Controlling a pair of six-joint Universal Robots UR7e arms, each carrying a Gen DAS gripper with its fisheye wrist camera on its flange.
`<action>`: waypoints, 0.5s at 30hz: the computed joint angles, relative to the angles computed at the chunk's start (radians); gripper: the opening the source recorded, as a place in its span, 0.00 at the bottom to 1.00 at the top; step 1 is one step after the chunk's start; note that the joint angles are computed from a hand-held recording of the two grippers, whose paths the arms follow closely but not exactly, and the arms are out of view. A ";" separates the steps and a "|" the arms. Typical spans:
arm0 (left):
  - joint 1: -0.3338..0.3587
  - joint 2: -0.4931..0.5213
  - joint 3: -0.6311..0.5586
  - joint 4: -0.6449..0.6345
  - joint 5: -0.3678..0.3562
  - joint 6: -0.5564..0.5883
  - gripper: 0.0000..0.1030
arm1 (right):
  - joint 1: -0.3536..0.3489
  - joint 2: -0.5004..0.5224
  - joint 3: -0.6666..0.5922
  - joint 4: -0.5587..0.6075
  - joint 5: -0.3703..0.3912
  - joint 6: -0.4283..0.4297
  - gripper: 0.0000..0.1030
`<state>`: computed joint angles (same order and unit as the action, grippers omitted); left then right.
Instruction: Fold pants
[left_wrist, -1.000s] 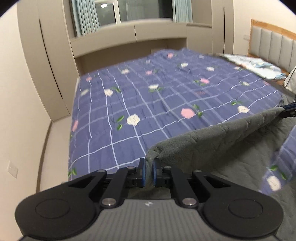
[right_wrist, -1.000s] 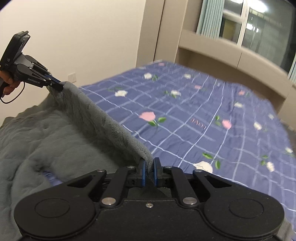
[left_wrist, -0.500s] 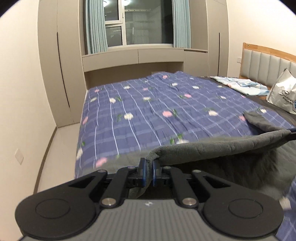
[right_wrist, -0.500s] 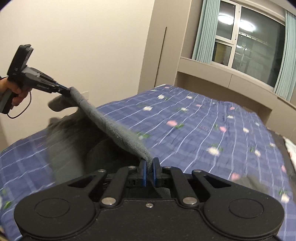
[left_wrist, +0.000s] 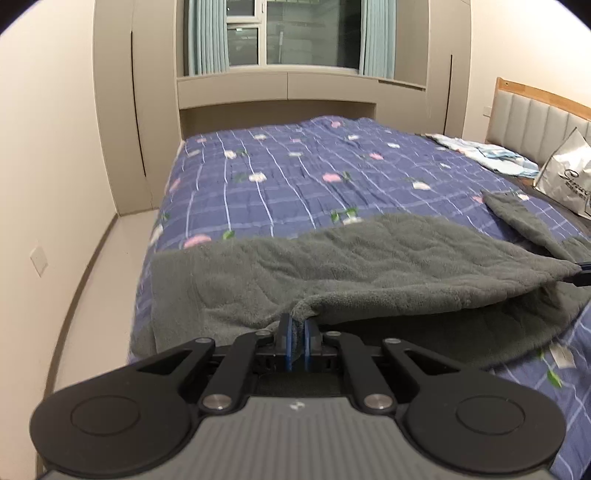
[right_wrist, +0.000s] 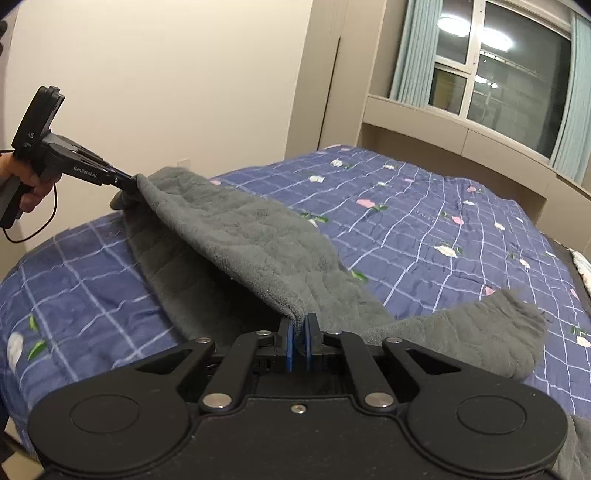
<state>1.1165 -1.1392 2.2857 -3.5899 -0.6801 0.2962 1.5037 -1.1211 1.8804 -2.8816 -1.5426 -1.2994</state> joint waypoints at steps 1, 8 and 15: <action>0.003 0.003 0.008 0.004 0.002 -0.002 0.05 | -0.002 -0.005 0.003 0.012 -0.010 -0.006 0.05; 0.028 0.054 0.005 0.012 0.000 -0.064 0.06 | -0.031 0.020 0.045 -0.014 -0.080 -0.078 0.05; -0.018 0.069 0.014 0.050 0.038 -0.149 0.64 | -0.044 0.011 0.026 0.049 -0.044 -0.017 0.33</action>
<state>1.0989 -1.0702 2.2997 -3.5397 -0.6421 0.1469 1.4599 -1.1102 1.9060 -2.8327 -1.5865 -1.3162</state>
